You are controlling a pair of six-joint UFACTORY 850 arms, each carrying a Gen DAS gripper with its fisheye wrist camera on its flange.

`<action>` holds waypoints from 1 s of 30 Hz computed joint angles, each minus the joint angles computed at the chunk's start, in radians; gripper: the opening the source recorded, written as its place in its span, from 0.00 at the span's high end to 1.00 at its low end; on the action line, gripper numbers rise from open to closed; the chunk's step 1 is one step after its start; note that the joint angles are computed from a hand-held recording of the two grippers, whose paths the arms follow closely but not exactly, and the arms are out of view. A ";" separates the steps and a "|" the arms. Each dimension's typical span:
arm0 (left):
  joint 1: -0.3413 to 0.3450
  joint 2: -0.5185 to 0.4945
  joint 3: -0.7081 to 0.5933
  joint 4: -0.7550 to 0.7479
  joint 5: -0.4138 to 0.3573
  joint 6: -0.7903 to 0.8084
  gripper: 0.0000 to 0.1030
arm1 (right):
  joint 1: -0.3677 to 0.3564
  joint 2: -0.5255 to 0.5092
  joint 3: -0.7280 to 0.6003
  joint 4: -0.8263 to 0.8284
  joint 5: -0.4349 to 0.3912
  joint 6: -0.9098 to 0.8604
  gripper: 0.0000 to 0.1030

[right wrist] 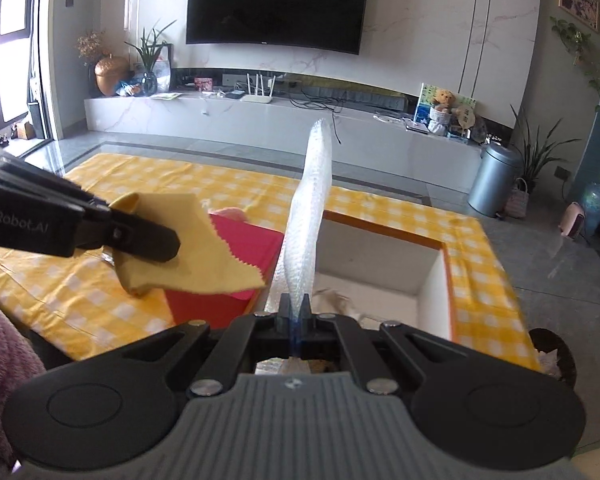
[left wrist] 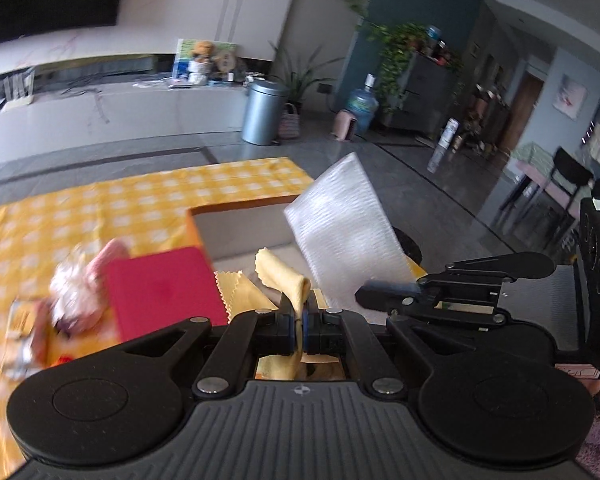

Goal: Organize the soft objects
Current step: 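Carry the yellow cloth and clear mesh bag with both grippers into the orange box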

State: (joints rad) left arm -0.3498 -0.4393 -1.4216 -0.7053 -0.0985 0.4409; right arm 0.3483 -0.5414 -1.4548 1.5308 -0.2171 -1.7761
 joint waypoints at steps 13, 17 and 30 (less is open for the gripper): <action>-0.025 -0.272 -0.352 0.433 -0.183 -0.260 0.97 | -0.058 -0.135 -0.156 -0.466 -0.049 0.391 1.00; -0.028 -0.331 -0.421 0.546 -0.223 -0.337 0.97 | -0.061 -0.186 -0.217 -0.576 -0.077 0.483 1.00; -0.037 -0.496 -0.612 0.795 -0.322 -0.474 0.97 | -0.048 -0.359 -0.433 -0.977 -0.116 0.832 1.00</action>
